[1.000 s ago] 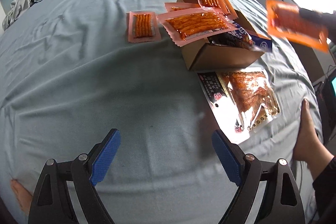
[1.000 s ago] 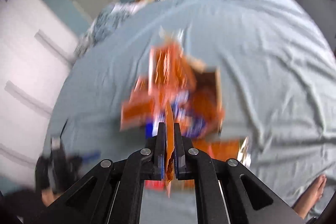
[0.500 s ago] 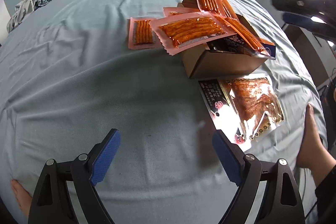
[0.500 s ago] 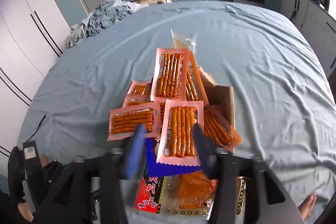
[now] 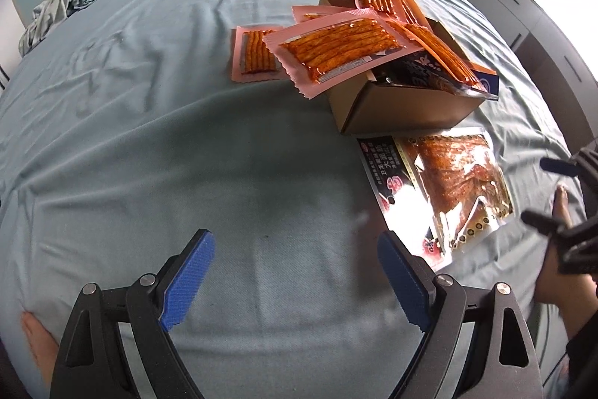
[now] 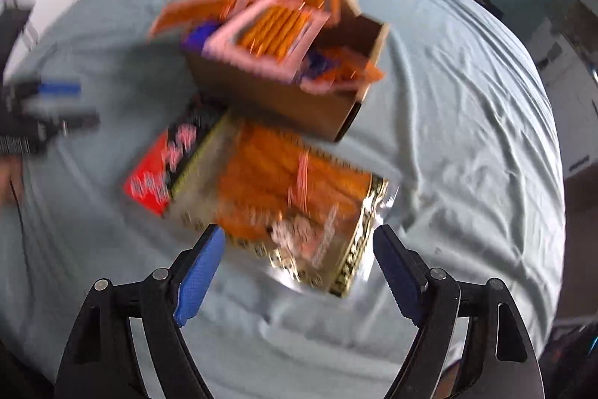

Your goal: Organize snacks

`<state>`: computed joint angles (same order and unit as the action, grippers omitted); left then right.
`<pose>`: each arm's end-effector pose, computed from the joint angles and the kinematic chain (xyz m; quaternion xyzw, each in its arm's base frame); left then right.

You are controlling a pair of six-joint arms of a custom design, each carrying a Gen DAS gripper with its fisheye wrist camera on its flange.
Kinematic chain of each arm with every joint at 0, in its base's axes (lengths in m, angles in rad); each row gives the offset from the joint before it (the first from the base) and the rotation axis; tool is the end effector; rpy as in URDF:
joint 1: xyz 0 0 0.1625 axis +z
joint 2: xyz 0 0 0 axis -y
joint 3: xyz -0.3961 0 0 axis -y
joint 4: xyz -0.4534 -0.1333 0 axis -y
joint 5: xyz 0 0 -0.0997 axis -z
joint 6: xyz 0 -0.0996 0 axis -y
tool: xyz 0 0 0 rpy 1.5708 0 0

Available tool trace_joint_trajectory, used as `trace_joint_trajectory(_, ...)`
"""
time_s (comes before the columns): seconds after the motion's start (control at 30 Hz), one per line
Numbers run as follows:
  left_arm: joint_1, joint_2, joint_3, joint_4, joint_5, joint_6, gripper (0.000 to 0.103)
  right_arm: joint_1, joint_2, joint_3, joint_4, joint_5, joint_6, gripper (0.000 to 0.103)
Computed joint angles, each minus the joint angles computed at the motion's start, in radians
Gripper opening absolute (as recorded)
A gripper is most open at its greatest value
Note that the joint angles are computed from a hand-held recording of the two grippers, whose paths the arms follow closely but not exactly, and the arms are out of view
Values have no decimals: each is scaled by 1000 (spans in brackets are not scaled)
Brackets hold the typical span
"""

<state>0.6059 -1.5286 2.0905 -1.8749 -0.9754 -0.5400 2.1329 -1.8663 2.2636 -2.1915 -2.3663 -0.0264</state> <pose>-0.2834 -0.4264 0.2115 0.2368 0.9188 -0.1091 0.2963 0.2740 -0.3184 0.3201 0.2244 -0.8893 0.2010 0.3440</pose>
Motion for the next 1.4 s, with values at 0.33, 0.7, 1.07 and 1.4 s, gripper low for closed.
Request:
trace_joint_trajectory(0.33,-1,15,0,35,-63,2,90,3,318,-36,-12,-331,-129,81)
trace_joint_trajectory(0.7,14,19,-2,56,-82,-35,90,-13,392,-102,-84,-243,-148,11)
trace_joint_trajectory(1.07,17,19,-9,62,-91,-50,90,5,57,-53,-128,28,-188,0)
trace_joint_trajectory(1.4,7,11,-10,64,-81,-38,90,12,-183,-51,-83,247,-62,0)
